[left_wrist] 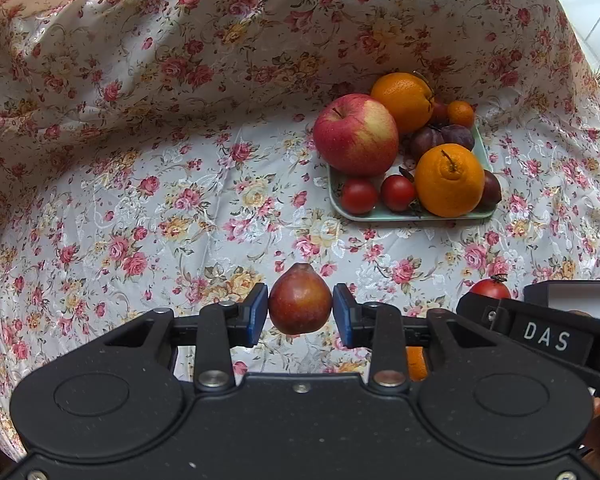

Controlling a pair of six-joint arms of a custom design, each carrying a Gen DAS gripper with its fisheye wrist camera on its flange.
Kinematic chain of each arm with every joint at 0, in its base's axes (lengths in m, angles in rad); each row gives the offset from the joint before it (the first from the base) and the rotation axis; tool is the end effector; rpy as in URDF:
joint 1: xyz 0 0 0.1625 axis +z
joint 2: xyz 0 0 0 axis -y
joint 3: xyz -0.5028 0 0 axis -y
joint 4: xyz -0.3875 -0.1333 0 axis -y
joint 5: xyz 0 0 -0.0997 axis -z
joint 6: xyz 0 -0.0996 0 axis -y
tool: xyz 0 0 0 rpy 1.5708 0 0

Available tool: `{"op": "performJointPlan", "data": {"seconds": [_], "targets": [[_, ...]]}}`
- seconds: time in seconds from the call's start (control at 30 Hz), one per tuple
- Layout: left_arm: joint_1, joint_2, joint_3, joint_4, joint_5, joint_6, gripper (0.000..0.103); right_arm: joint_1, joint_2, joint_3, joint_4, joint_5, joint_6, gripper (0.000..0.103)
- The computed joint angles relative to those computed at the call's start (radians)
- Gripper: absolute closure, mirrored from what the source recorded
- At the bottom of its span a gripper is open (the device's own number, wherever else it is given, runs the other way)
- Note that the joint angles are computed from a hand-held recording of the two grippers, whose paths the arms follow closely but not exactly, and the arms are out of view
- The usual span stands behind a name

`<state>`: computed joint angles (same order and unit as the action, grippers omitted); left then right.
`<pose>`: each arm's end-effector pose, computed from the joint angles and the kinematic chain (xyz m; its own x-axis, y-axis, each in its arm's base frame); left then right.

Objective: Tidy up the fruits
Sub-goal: 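Lift the tomato with the right tool while the left tool lifts the red fruit, then carry the tomato with the right tool while the left tool carries the red fruit over the box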

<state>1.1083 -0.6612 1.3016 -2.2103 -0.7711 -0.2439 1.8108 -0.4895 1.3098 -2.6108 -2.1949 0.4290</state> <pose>-0.1769 -0.8137 0.1702 -0.7127 0.0862 -0.6961 0.2824 0.9437 -0.1723 0.2686 -0.7815 0.0584 -0.8408 0.3314 0.4280 0.1295 0.8909 -0.4354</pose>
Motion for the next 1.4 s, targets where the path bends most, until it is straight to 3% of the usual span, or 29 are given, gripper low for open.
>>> {"op": "performJointPlan", "data": {"seconds": [0.47, 1.07, 1.4], "targets": [[-0.066, 0.051, 0.027, -0.033, -0.04, 0.084, 0.059, -0.064, -0.139, 0.161, -0.116, -0.073, 0.096, 0.068], [-0.178, 0.128, 0.078, -0.055, -0.152, 0.162, 0.059, -0.159, -0.342, 0.372, -0.185, -0.171, 0.228, 0.068], [-0.219, 0.176, 0.068, -0.015, -0.22, 0.157, 0.059, -0.2, -0.428, 0.473, -0.223, -0.207, 0.242, 0.068]]}}
